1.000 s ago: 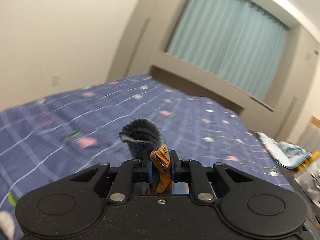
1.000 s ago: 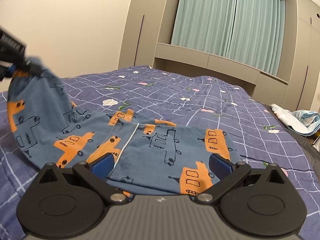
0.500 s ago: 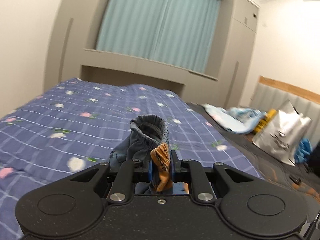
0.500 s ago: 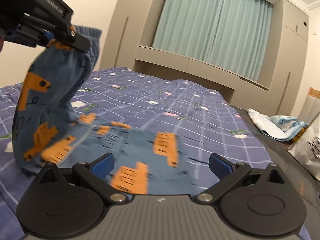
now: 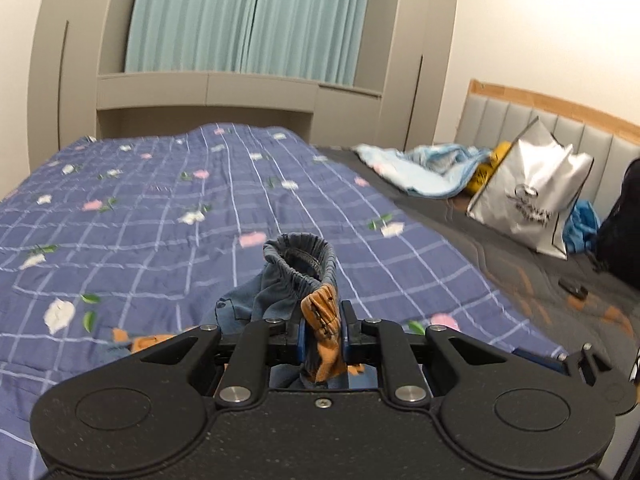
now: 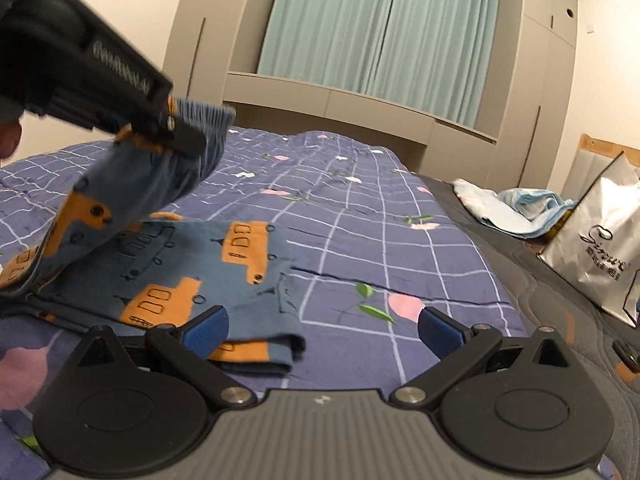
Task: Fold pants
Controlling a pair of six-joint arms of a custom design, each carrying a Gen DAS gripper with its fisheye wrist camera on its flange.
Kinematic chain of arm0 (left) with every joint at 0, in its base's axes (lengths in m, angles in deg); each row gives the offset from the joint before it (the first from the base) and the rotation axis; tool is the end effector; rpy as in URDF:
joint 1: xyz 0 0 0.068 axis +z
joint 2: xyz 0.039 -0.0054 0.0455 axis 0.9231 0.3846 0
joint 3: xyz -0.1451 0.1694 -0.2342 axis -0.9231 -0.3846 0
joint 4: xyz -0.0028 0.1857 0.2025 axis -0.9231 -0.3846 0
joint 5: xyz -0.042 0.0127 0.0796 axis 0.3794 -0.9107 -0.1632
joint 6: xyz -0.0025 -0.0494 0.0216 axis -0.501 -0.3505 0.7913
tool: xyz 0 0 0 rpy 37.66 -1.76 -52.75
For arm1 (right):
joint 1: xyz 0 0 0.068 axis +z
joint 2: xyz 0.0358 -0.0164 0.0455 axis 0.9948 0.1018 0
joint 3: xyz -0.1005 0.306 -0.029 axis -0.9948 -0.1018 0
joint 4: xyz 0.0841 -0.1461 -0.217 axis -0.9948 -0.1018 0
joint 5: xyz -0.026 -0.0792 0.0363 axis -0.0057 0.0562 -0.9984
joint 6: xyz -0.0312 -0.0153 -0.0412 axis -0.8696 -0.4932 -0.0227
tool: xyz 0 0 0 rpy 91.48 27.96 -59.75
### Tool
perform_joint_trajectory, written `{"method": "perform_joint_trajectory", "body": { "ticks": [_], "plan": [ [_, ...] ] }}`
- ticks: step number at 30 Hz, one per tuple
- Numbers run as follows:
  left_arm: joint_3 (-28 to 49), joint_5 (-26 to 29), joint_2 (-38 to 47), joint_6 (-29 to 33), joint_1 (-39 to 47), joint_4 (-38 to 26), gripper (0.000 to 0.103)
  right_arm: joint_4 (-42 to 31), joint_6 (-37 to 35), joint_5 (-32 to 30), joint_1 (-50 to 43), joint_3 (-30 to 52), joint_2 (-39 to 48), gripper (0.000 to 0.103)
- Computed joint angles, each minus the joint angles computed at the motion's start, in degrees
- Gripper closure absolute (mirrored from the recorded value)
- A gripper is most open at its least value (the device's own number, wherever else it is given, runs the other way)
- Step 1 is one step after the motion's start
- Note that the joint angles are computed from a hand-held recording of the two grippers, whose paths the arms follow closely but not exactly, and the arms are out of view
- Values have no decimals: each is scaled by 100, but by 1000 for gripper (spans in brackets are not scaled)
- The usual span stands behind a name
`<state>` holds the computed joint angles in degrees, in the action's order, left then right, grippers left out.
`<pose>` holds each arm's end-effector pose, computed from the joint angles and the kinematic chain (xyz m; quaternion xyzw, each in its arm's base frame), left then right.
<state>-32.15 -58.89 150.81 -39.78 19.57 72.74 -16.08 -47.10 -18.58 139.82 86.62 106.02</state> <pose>0.2423 -0.2471 0.1574 0.0992 0.8479 -0.1433 0.5008 0.1506 0.1738 0.1069 -0.1014 0.8368 -0.0548 0.5352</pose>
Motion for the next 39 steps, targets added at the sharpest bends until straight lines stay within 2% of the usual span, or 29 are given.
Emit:
{"method": "perform_joint_trajectory", "body": {
  "ticks": [4, 6, 9, 11, 14, 17, 19, 22, 28, 31, 34, 39],
  "plan": [
    [-21, 522, 196, -334, 179, 157, 77, -199, 184, 24, -40, 4, -28, 0],
    [-61, 598, 240, -471, 205, 236, 70, -262, 266, 82, -44, 11, -32, 0],
    [-145, 525, 249, -522, 191, 307, 60, -439, 401, 176, -22, 28, -66, 0],
    [-329, 504, 138, -590, 189, 428, 41, -652, 499, 234, -5, 62, -114, 0],
    [-748, 268, -33, -564, 112, 702, 24, -786, 636, 237, -8, 30, -217, 0],
    [-1192, 121, -176, -426, 29, 877, 12, -492, 574, 53, -106, -137, -345, 0],
    [-1435, -140, -186, -338, -109, 984, 8, -232, 446, -222, -233, -255, -432, 0],
    [-1693, -574, -93, -220, -344, 1128, 7, -37, 238, -771, -517, -294, -534, 0],
    [-1936, -1142, 110, 160, -780, 1527, 8, -86, 21, -2632, -1520, -76, -992, 0],
    [-1923, -1309, 236, 402, -978, 1654, 16, -298, -80, -3422, -1937, 239, -1020, 0],
    [-1837, -1156, 294, 451, -986, 1565, 31, -464, -154, -4044, -2232, 601, -840, 1],
    [-1752, -890, 317, 422, -880, 1418, 46, -659, -220, -4581, -2443, 1071, -494, 16]
  ]
}}
